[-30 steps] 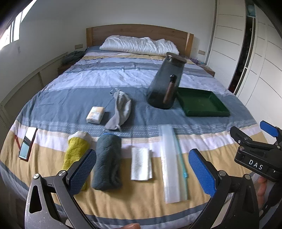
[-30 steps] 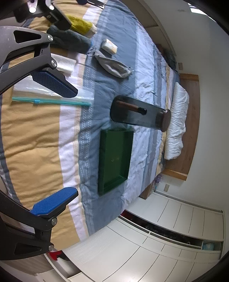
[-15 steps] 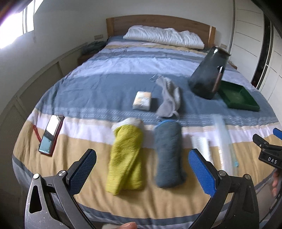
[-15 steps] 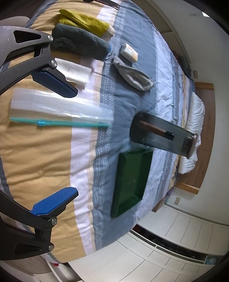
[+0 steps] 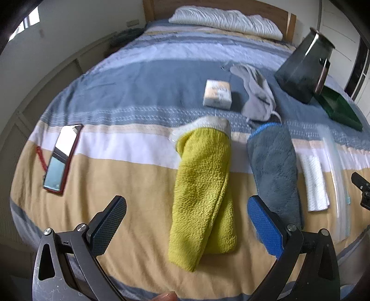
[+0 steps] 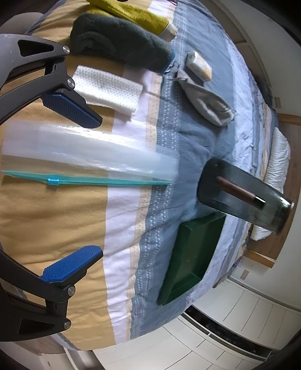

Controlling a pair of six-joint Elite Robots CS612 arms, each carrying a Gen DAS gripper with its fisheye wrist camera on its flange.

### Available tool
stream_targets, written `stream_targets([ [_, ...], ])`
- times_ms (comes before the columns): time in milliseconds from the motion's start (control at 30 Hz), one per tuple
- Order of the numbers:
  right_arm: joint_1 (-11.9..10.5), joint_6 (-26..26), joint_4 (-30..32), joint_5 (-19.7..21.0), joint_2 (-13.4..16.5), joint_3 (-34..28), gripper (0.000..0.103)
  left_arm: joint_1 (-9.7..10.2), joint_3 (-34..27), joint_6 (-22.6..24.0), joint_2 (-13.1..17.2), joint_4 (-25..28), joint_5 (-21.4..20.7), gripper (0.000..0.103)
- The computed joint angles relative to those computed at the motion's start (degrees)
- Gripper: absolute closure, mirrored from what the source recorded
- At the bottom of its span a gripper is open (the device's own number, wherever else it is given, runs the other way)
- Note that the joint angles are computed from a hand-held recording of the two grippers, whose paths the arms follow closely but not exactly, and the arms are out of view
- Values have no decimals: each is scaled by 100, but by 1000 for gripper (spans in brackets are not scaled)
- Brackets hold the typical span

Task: Organize soft objects
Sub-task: 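Lower the left tool onto the yellow towel roll while the right tool approaches the clear plastic bag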

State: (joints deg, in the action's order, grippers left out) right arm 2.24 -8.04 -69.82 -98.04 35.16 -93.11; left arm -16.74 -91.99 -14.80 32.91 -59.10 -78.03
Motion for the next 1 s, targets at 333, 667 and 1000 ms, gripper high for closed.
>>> stream_targets([
  [333, 36, -91, 62, 28, 33, 287, 0, 42, 384, 79, -41, -11, -217, 1],
  [667, 88, -258, -45, -2, 52, 575, 0, 99, 649, 39, -77, 5, -338, 1],
  [1000, 89, -227, -149, 103, 66, 756, 1, 166, 813, 3, -115, 149, -457, 1],
])
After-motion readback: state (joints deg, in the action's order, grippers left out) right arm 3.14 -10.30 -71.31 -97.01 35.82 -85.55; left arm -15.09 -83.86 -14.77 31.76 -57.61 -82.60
